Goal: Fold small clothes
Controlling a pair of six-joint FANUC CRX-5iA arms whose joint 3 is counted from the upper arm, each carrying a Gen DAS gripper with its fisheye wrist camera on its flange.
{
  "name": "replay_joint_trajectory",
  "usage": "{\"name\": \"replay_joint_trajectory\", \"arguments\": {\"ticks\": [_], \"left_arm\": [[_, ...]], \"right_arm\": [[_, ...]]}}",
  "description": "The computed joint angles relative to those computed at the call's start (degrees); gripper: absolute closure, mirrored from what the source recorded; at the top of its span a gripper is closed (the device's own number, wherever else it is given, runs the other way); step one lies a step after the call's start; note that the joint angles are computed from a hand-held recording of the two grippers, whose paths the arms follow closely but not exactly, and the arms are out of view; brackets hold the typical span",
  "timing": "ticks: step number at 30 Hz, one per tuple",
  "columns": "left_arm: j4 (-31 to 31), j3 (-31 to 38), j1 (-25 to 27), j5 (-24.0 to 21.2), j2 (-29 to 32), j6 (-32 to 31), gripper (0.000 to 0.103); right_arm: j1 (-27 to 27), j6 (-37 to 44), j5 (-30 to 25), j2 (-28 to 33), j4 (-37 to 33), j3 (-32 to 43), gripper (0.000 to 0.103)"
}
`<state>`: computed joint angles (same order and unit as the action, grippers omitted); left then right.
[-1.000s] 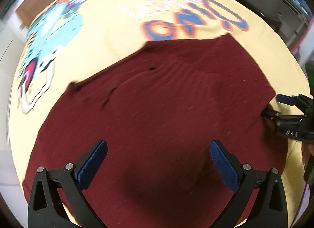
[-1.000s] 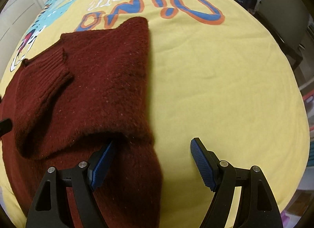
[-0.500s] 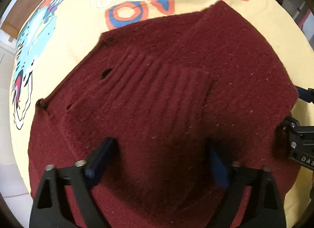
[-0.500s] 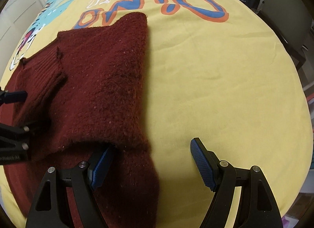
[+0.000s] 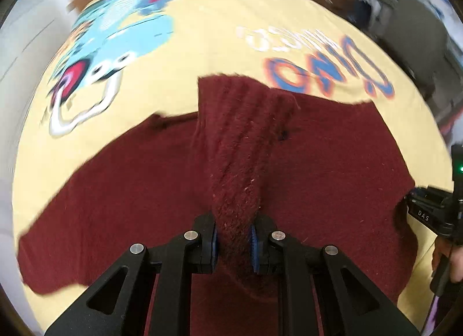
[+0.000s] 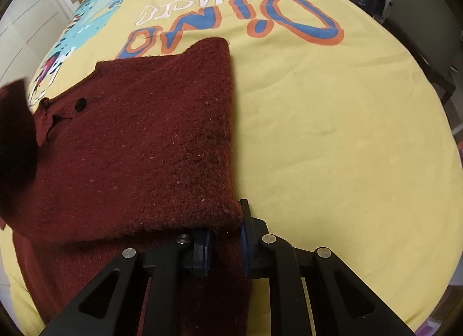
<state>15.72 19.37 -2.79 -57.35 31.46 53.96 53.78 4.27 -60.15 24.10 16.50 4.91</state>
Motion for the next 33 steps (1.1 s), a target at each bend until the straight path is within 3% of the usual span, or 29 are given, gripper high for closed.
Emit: {"name": "replay_joint_trajectory", "arguments": {"ticks": [6, 13, 15, 17, 19, 21, 23, 25, 28, 30, 33], "left_arm": [[2.50, -4.25, 4.34, -2.18, 0.05, 3.56, 0.088], [2.02, -4.16, 4.98, -5.79, 2.02, 6.34, 0.075], [1.58, -3.65, 5.24, -5.80, 2.06, 6.53, 0.066], [0.12, -3.29, 5.43, -5.34, 1.76, 7.33, 0.049], [0.30, -2.85, 6.08, -5.77, 1.85, 7.36, 0.043], [0.87, -2.15, 6.89, -5.90, 2.08, 7.88, 0.029], [0.93, -0.80, 7.41, -6.22, 2.51, 8.80, 0.006], [0.67, 0.60, 7.88, -6.68, 2.85, 9.13, 0.001], [-0.04, 2.90, 7.80, -7.07, 3.56, 9.33, 0.001], [-1.26, 3.88, 7.93, -7.33, 3.91, 9.89, 0.001], [-1.36, 7.02, 7.96, -9.66, 6.61, 11.04, 0.001]], "right_arm": [[0.10, 0.18, -0.32, 0.31, -1.02, 0.48, 0.088], [0.58, 0.64, -1.93, 0.67, -1.41, 1.30, 0.088], [0.63, 0.58, -1.98, 0.56, -1.55, 1.16, 0.087], [0.71, 0.46, -2.11, 0.54, -1.67, 1.23, 0.087], [0.88, 0.63, -2.48, 0.51, -1.69, 1.43, 0.087], [0.97, 1.14, -3.18, 0.62, -1.84, 1.90, 0.086], [1.06, 1.11, -3.78, 0.54, -1.83, 2.14, 0.086], [1.22, 0.94, -4.54, 0.37, -1.86, 2.40, 0.083], [1.77, 1.66, -7.91, 0.82, -1.72, 4.03, 0.069], [2.34, 1.98, -9.74, 0.74, -1.53, 4.64, 0.053], [3.03, 1.92, -10.37, 0.20, -1.70, 4.52, 0.046]]}}
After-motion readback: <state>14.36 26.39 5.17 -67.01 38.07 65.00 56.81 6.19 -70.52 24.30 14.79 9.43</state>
